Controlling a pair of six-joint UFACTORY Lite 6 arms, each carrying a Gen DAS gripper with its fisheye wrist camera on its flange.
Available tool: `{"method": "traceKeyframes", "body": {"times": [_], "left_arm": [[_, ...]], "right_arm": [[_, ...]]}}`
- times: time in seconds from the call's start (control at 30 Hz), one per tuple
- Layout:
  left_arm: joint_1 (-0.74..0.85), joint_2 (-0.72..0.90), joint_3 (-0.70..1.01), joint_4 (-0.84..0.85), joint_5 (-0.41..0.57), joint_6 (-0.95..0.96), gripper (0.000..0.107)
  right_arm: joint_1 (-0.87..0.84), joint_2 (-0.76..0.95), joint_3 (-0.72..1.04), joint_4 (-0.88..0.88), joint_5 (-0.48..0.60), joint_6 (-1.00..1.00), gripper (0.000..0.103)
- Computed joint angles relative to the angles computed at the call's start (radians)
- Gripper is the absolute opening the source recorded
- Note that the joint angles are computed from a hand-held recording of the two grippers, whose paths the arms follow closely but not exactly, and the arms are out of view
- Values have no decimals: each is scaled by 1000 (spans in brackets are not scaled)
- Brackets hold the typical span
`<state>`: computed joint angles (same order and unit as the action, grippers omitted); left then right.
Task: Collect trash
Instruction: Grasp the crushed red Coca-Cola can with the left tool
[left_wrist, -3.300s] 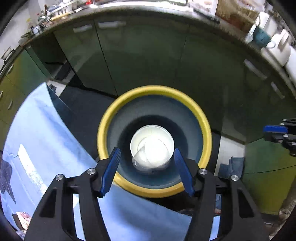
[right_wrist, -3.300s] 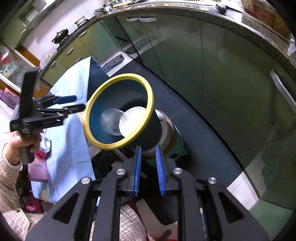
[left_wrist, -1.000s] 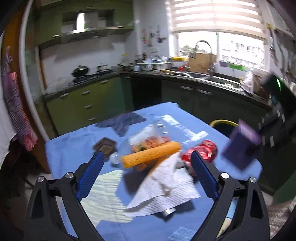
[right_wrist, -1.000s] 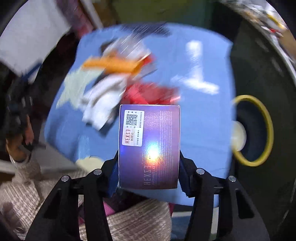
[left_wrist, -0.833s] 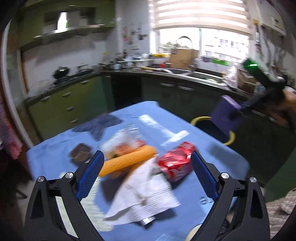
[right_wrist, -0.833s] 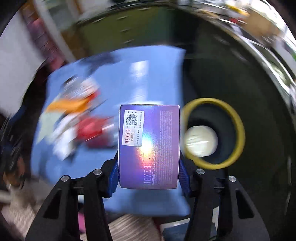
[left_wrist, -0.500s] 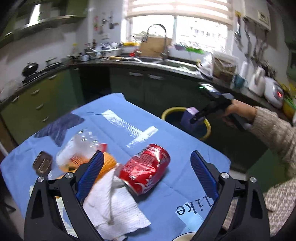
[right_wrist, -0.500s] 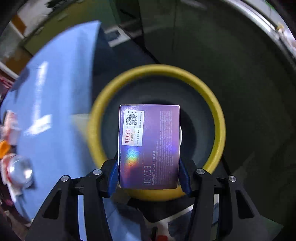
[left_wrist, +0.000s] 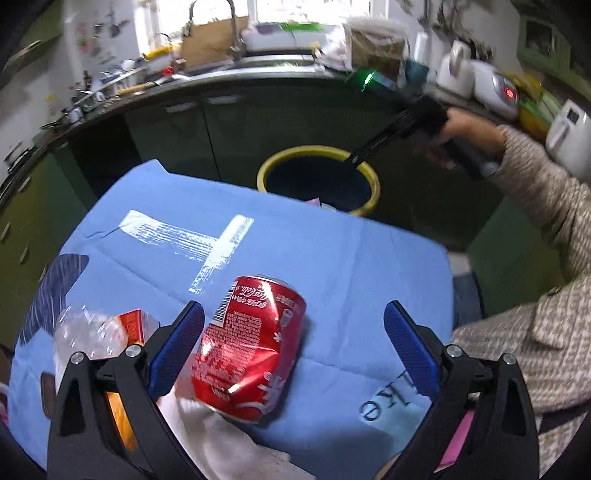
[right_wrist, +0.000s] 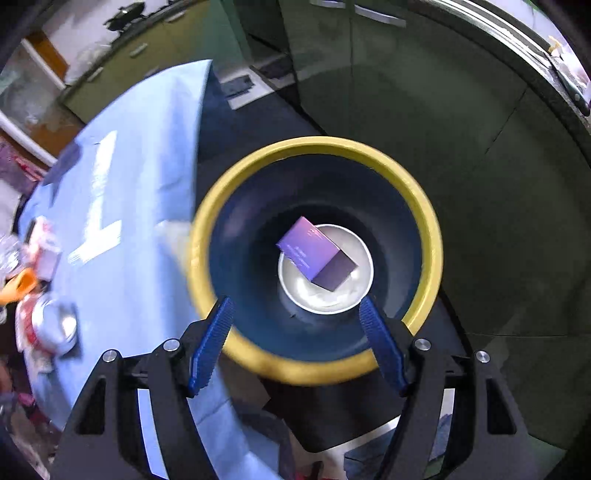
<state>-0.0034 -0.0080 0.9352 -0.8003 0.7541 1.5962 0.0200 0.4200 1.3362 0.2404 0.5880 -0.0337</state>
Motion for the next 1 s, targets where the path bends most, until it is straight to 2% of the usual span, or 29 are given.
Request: {"method": "traceKeyframes", "body": {"times": [0.13,0.27,0.67,0.83,1.0], "left_arm": [[-33,123,81,76,-30,-71,93],[-53,206,128,147,-63,-124,93],[-89,284,143,232,-115,-185,93],[-100,316,168,277,-121,-251,80],[-122,337,162,321,-148,-286,80]], "right_arm": [[78,-86,-91,31,-20,8,71],[122,-104,-105,38,-13,5,71],[143,-103,-102,38,-15,3,71],[141,-120,-117,42,-17,-6,71],[141,-125,-121,47,-17,-15,71]]}}
